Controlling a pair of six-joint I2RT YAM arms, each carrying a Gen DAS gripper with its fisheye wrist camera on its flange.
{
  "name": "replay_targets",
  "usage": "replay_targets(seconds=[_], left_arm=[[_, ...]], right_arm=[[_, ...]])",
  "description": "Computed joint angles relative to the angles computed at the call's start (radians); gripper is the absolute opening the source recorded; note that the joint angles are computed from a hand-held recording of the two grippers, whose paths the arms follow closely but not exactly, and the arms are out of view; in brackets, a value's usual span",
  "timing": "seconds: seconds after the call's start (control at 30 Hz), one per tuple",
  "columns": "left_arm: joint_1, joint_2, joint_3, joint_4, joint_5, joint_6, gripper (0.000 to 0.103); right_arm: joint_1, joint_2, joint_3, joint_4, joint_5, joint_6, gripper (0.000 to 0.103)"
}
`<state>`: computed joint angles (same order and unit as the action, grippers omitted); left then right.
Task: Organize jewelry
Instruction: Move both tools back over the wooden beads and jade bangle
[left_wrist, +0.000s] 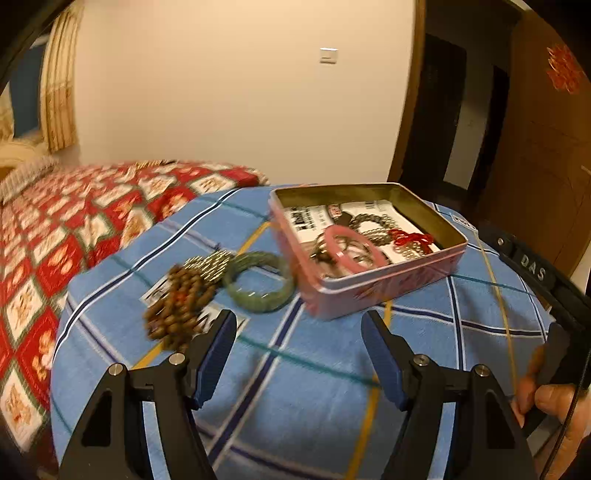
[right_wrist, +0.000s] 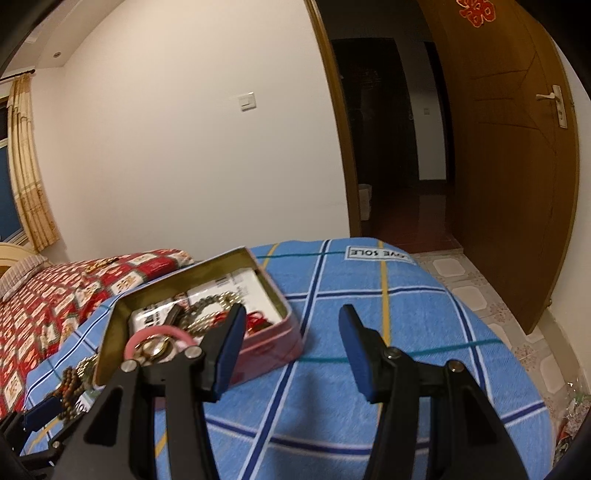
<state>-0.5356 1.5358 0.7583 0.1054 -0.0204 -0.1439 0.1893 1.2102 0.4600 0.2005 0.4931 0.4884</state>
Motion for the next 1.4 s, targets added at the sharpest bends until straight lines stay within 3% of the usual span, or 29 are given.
replay_targets(seconds=[0.27, 0.4, 0.57, 0.7, 0.97, 1.0, 1.07, 1.13, 1.23, 1.4], left_arm=[[0.162, -0.055, -0.036, -0.063, 0.029, 0.024, 0.070], [0.265, -0.029, -0.023, -0.086, 0.137, -0.011, 0.070], [0.281, -0.003, 0.010, -0.094, 0.136, 0.012, 0.070], [0.269, 0.103, 0.129, -0.155, 0.114, 0.064, 0.070], [0.245, 0.290, 0.347, -0.278, 0.108, 0.061, 0.069], [0.227, 0.299, 0.358, -0.294, 0.075, 0.076, 0.067], [0.216, 0.311, 0.370, -0.305, 0.054, 0.092, 0.039], [0.225, 0.309, 0.367, -0.300, 0.078, 0.095, 0.030], [0.247, 0.305, 0.357, -0.292, 0.136, 0.087, 0.027], [0.278, 0.209, 0.246, -0.232, 0.154, 0.058, 0.026]], right_arm=[[0.091, 0.003, 0.002, -0.015, 0.006, 0.029, 0.056], [0.140, 0.023, 0.013, -0.014, 0.009, 0.039, 0.056], [0.206, 0.045, 0.026, -0.011, -0.009, 0.058, 0.056], [0.269, 0.073, 0.044, 0.000, -0.027, 0.049, 0.056], [0.340, 0.153, 0.093, 0.041, -0.134, -0.010, 0.054], [0.342, 0.164, 0.100, 0.045, -0.149, -0.013, 0.053], [0.345, 0.183, 0.105, 0.061, -0.178, -0.015, 0.052], [0.333, 0.212, 0.119, 0.073, -0.245, -0.005, 0.052], [0.324, 0.263, 0.151, 0.071, -0.320, 0.019, 0.052], [0.335, 0.304, 0.189, 0.067, -0.340, -0.004, 0.050]])
